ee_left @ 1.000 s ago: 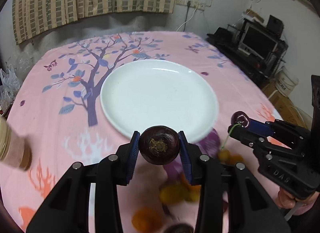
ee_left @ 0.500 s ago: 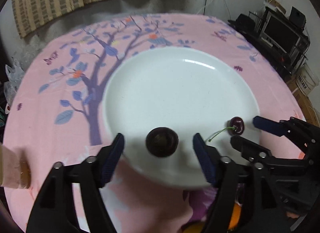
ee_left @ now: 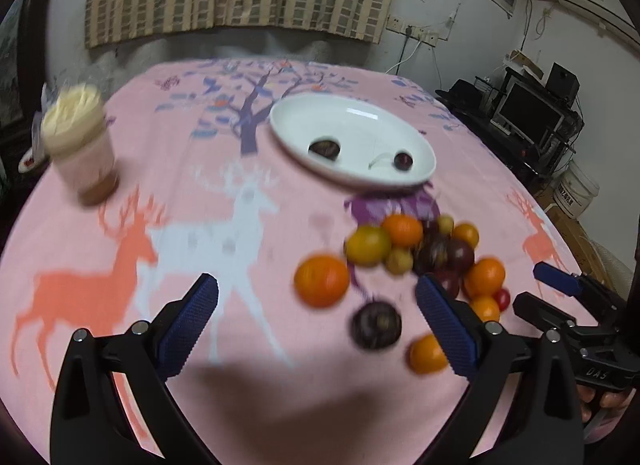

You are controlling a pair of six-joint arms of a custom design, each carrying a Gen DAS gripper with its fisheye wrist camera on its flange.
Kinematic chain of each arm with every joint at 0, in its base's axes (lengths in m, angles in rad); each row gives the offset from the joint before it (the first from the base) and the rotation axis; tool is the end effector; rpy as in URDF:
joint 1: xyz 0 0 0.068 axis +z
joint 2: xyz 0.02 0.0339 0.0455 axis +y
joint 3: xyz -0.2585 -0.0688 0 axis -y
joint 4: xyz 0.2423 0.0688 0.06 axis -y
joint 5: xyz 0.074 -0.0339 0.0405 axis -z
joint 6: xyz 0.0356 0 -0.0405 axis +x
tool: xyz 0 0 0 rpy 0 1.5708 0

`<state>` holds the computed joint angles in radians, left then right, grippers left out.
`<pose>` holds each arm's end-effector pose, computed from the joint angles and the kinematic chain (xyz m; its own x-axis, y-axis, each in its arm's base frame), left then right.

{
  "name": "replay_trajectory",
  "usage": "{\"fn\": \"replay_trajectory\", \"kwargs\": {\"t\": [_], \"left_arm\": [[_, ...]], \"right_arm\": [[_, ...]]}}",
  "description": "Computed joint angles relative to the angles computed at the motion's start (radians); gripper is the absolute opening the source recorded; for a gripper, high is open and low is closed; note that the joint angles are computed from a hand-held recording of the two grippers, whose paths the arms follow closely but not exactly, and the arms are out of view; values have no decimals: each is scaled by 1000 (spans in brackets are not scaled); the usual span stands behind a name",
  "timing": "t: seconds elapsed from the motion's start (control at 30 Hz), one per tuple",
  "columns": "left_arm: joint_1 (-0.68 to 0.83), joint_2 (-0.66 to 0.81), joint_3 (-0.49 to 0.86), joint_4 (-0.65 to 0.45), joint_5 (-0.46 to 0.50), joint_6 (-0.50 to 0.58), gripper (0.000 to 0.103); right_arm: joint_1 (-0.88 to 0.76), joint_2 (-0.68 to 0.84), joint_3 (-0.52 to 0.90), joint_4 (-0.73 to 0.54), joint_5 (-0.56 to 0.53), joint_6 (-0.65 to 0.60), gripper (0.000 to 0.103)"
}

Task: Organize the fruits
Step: 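Grasp a small orange fruit with the left tool while the right tool grasps a large orange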

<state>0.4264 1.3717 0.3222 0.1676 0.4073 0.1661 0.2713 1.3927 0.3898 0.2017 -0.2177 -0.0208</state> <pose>0.1965 0.0738 0.1043 -0.7180 -0.1594 -0.6775 -0.0322 0.9800 -0.1965 0.2203 0.0693 0.1178 -0.6833 -0.2112 -0.6989 -0.4208 0.8962 0.1406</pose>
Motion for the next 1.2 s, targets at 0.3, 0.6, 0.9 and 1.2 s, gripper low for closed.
{"fn": "replay_trajectory", "kwargs": {"t": [0.3, 0.6, 0.9, 1.2], "left_arm": [[54, 78, -159, 170, 64, 43, 98], [33, 64, -180, 205, 36, 32, 97], [21, 61, -188, 219, 21, 35, 97], [-275, -11, -190, 179, -71, 41, 56]], "right_arm": [[52, 183, -14, 127, 51, 61, 56], [102, 220, 5, 143, 99, 80, 55], [121, 290, 67, 102, 169, 80, 37], [-8, -8, -47, 7, 27, 56, 37]]}}
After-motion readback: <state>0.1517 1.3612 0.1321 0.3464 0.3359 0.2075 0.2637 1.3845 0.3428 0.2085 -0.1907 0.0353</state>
